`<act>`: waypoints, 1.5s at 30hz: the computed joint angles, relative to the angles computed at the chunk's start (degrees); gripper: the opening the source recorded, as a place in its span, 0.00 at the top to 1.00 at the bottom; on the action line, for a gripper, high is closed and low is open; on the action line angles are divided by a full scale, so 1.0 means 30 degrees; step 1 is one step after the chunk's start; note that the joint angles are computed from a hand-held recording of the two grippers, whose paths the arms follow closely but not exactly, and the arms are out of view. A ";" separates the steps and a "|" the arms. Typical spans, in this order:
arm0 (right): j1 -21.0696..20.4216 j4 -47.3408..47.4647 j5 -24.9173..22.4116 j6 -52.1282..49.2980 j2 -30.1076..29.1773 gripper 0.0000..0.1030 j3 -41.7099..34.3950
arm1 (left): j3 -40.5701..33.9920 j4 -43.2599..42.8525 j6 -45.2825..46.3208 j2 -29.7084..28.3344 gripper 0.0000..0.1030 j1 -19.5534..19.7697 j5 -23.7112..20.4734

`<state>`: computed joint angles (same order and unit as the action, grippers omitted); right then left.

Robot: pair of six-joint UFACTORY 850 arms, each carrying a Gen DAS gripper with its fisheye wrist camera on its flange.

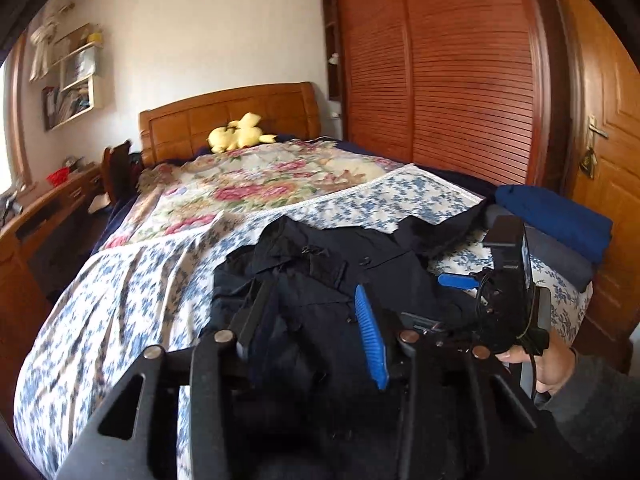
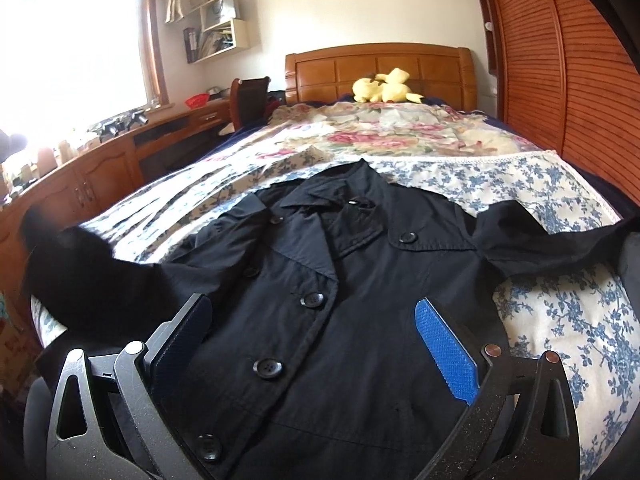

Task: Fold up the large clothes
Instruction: 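Lay the lifted sleeve onto the coat body and open the left tool, then grasp the coat's side edge beside the buttons with the right tool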

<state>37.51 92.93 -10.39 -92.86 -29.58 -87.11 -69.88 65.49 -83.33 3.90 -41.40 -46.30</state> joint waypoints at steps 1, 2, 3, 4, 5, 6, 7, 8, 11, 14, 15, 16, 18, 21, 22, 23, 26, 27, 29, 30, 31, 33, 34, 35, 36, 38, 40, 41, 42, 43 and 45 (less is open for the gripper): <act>0.0124 -0.0603 0.0005 0.0510 -0.0021 0.00 -0.0043 | 0.0428 0.0081 -0.0380 0.0347 0.62 -0.0054 -0.0169; 0.0215 -0.1138 -0.0003 0.0963 -0.0061 0.00 -0.0120 | 0.0735 0.0134 -0.0659 0.0574 0.62 -0.0059 -0.0275; 0.0316 -0.1525 0.0005 0.1246 -0.0079 0.00 -0.0156 | 0.1274 0.0195 -0.1150 0.0995 0.62 -0.0121 -0.0563; 0.0473 -0.1911 -0.0001 0.1497 -0.0087 0.00 -0.0179 | 0.1835 0.0233 -0.1677 0.1432 0.61 -0.0190 -0.0897; 0.0561 -0.2148 -0.0054 0.1643 -0.0109 0.00 -0.0207 | 0.2402 0.0300 -0.2156 0.1836 0.61 -0.0193 -0.1154; 0.0687 -0.2535 -0.0105 0.1928 -0.0151 0.00 -0.0260 | 0.2794 0.0336 -0.2530 0.2122 0.62 -0.0234 -0.1466; 0.0826 -0.3086 -0.0162 0.2367 -0.0204 0.00 -0.0326 | 0.3313 0.0336 -0.2991 0.2505 0.62 -0.0272 -0.1847; 0.0976 -0.3866 -0.0268 0.3039 -0.0290 0.00 -0.0435 | 0.3809 0.0284 -0.3372 0.2857 0.61 -0.0293 -0.2026; 0.1421 -0.4739 -0.0912 0.3619 -0.0551 0.00 -0.0672 | 0.5166 -0.0088 -0.4190 0.3947 0.62 -0.0308 -0.2582; 0.1969 -0.6961 -0.1674 0.5449 -0.1025 0.00 -0.1273 | 0.6206 -0.0293 -0.4898 0.4797 0.61 -0.0307 -0.3070; 0.2223 -0.8403 -0.1922 0.6690 -0.1258 0.00 -0.1640 | 0.6583 -0.0350 -0.5179 0.5141 0.62 -0.0314 -0.3209; 0.2451 -0.9293 -0.2049 0.7516 -0.1409 0.01 -0.1895 | 0.6921 -0.0378 -0.5402 0.5459 0.62 -0.0318 -0.3310; 0.2870 -0.8939 -0.2556 0.7079 -0.1569 0.01 -0.2143 | 0.7516 -0.0459 -0.5813 0.6055 0.62 -0.0359 -0.3642; 0.3565 -0.9633 -0.3035 0.7503 -0.1905 0.01 -0.2548 | 0.8144 -0.0618 -0.6024 0.6750 0.62 -0.0435 -0.3958; 0.3809 -0.9922 -0.3316 0.7704 -0.2077 0.01 -0.2710 | 0.8361 -0.0673 -0.6056 0.6991 0.62 -0.0524 -0.4092; 0.3928 -1.0172 -0.3525 0.7872 -0.2186 0.01 -0.2807 | 0.8530 -0.0733 -0.6026 0.7187 0.62 -0.0570 -0.4249; 0.4429 -1.1286 -0.4234 0.8583 -0.2761 0.01 -0.3381 | 0.8929 -0.0884 -0.5904 0.7608 0.62 -0.0684 -0.4857; 0.4559 -1.1556 -0.4300 0.8772 -0.2875 0.01 -0.3483 | 0.9071 -0.0906 -0.5927 0.7767 0.62 -0.0745 -0.4977; 0.4778 -1.1712 -0.4608 0.8871 -0.3213 0.01 -0.3797 | 0.9318 -0.0990 -0.6031 0.8028 0.62 -0.0856 -0.5179; 0.4868 -1.1881 -0.4784 0.9020 -0.3378 0.01 -0.3978 | 0.9446 -0.1029 -0.6048 0.8172 0.62 -0.0851 -0.5194; 0.4942 -1.1827 -0.4879 0.8967 -0.3456 0.01 -0.4044 | 0.9578 -0.1092 -0.6084 0.8299 0.62 -0.0873 -0.5236; 0.5066 -1.1621 -0.5239 0.8749 -0.3651 0.02 -0.4181 | 0.9713 -0.1195 -0.6070 0.8414 0.62 -0.0843 -0.5293; 0.5130 -1.1700 -0.5359 0.8810 -0.3733 0.04 -0.4240 | 0.9768 -0.1243 -0.6079 0.8444 0.62 -0.0853 -0.5337; 0.5190 -1.1951 -0.5558 0.8982 -0.3868 0.05 -0.4358 | 0.9836 -0.1304 -0.6069 0.8469 0.62 -0.0809 -0.5339; 0.5241 -1.2192 -0.5711 0.9110 -0.4020 0.10 -0.4493 | 0.9875 -0.1342 -0.6072 0.8503 0.62 -0.0817 -0.5365; 0.5322 -1.2495 -0.5919 0.9241 -0.4267 0.23 -0.4707 | 0.9889 -0.1375 -0.6115 0.8473 0.62 -0.0804 -0.5360; 0.5294 -1.2734 -0.6285 0.9343 -0.4418 0.60 -0.4850 | 0.9912 -0.1357 -0.6229 0.8462 0.62 -0.0850 -0.5371; 0.5264 -1.2669 -0.6483 0.9214 -0.4451 0.71 -0.4896 | 0.9888 -0.1340 -0.6253 0.8432 0.62 -0.0807 -0.5303; 0.5243 -1.2535 -0.6554 0.8960 -0.4407 0.85 -0.4843 | 0.9841 -0.1324 -0.6274 0.8373 0.62 -0.0789 -0.5246; 0.5233 -1.2327 -0.6490 0.8559 -0.4287 0.91 -0.4685 | 0.9818 -0.1278 -0.6289 0.8332 0.62 -0.0767 -0.5162; 0.5079 -1.1289 -0.6355 0.7262 -0.3878 0.95 -0.4155 | 0.9729 -0.1065 -0.6372 0.8143 0.62 -0.0741 -0.4914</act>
